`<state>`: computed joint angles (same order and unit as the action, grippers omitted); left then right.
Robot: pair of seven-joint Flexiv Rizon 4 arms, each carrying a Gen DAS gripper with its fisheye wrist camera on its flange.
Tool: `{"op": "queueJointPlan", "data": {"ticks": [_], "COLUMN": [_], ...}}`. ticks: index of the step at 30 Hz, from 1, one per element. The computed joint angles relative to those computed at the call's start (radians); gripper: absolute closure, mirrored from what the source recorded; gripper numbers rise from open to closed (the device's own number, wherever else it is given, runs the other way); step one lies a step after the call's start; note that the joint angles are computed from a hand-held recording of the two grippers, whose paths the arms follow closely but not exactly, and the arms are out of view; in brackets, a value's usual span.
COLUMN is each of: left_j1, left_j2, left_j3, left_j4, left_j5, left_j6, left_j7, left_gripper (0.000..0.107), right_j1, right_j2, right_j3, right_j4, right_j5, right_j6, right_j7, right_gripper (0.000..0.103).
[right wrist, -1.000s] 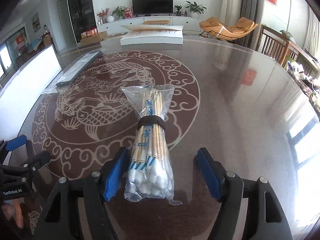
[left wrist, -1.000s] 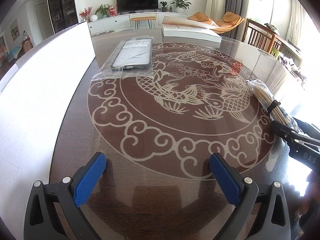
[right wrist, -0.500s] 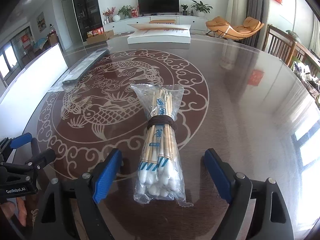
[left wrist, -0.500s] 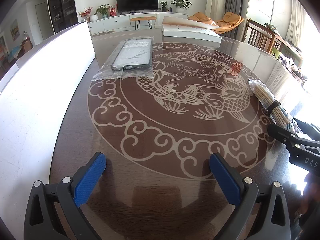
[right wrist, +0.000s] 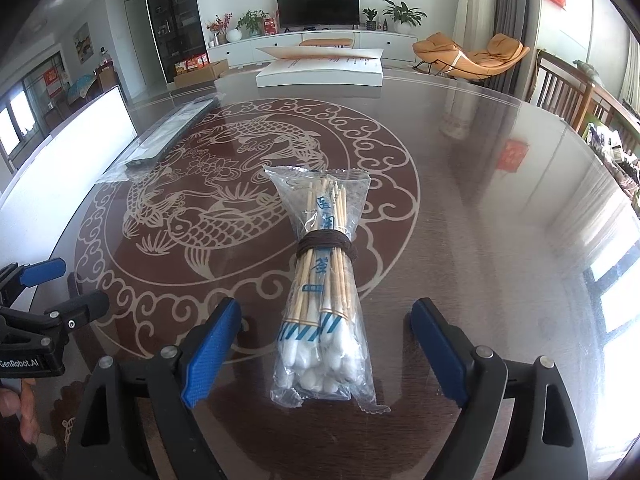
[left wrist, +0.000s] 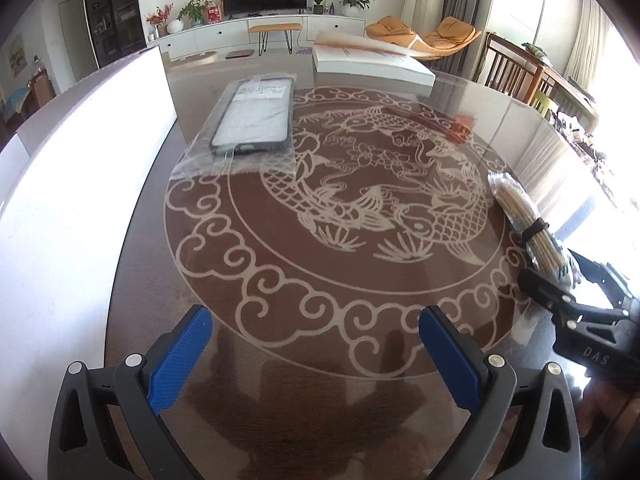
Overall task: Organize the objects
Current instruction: 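Hold the cotton swab bundle with the right tool above the table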
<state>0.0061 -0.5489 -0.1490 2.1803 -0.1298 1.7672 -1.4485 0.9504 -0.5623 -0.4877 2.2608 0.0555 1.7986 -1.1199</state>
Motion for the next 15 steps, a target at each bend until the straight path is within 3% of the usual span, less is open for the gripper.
{"op": "queueJointPlan", "data": {"ticks": [3, 5, 7, 10, 13, 15], "left_j1": [0.049, 0.035, 0.003, -0.091, -0.114, -0.092], "left_j2": [0.004, -0.026, -0.086, -0.186, -0.266, -0.306], "left_j3": [-0.053, -0.042, -0.005, 0.127, 0.176, 0.155], "left_j4": [-0.086, -0.209, -0.362, -0.555, -0.698, -0.766], "left_j5": [-0.006, -0.032, -0.064, -0.059, -0.046, -0.059], "left_j6": [0.002, -0.108, -0.263, -0.385, -0.489, -0.575], "left_j7": [-0.004, 0.023, 0.060, 0.047, 0.049, 0.064], "left_gripper": [0.004, 0.004, 0.004, 0.004, 0.004, 0.004], "right_j1": [0.004, 0.017, 0.018, 0.013, 0.007, 0.006], "right_j2": [-0.001, -0.004, -0.005, -0.004, -0.002, -0.002], "right_j3": [-0.004, -0.016, -0.018, -0.013, -0.006, -0.005], "right_j4": [0.000, 0.000, 0.000, 0.000, -0.001, -0.001], "right_j5": [0.000, 0.000, -0.001, -0.003, -0.003, -0.003], "right_j6": [-0.002, -0.006, -0.007, -0.005, -0.002, -0.002], "right_j7": [0.000, 0.001, 0.003, 0.004, 0.005, 0.004], "right_gripper": [0.015, 0.015, 0.015, 0.015, 0.015, 0.015]}}
